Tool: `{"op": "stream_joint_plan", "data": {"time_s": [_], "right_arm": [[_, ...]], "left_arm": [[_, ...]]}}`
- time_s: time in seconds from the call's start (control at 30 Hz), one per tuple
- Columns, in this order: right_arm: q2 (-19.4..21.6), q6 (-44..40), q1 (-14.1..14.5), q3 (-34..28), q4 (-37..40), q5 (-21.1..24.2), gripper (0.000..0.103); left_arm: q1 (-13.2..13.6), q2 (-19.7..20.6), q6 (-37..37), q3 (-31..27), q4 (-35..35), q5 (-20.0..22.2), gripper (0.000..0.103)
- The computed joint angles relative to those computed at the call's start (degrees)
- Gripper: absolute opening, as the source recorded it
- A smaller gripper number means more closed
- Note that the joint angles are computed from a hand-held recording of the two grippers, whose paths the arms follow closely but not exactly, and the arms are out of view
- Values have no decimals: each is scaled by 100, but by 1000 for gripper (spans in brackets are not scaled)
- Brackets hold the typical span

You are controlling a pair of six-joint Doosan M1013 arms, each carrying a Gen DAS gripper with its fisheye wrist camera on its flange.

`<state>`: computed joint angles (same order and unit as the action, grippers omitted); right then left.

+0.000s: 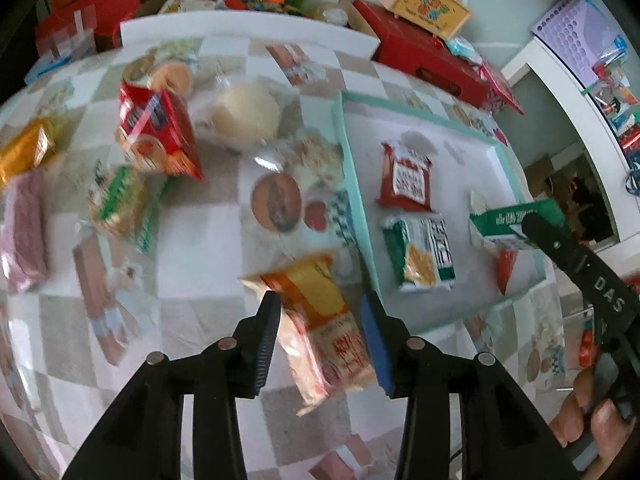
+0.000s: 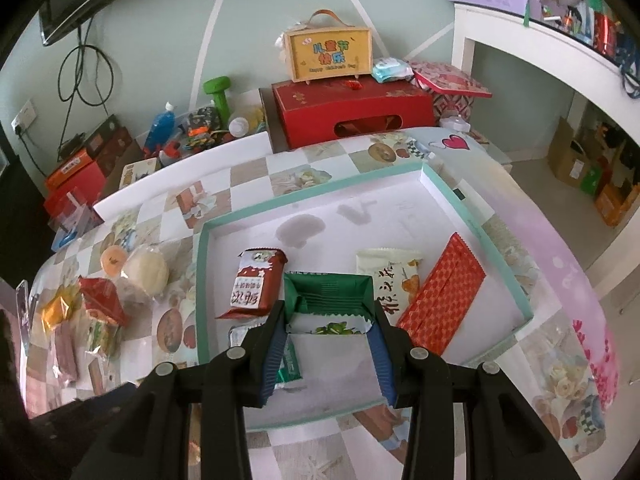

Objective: Organize snacks
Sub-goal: 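Lift both packets and carry them over the teal-rimmed tray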

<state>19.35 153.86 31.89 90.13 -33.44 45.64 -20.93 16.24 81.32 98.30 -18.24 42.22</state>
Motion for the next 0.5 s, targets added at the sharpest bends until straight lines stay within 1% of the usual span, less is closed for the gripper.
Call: {"op": "stream_joint_plan", "data": {"time_s": [0.17,0.33,0.5], "right_arm": [[-85,94,58,116,-100,18,42],[-88,62,10,150,40,-11,42],[-99,67,-38,178,122,-87,42]], "left_arm": [[-138,80,-111,-31,249,77,43],[-203,156,-335,-49,526,91,43],[-233,139,-414,-59,771,34,35]]}}
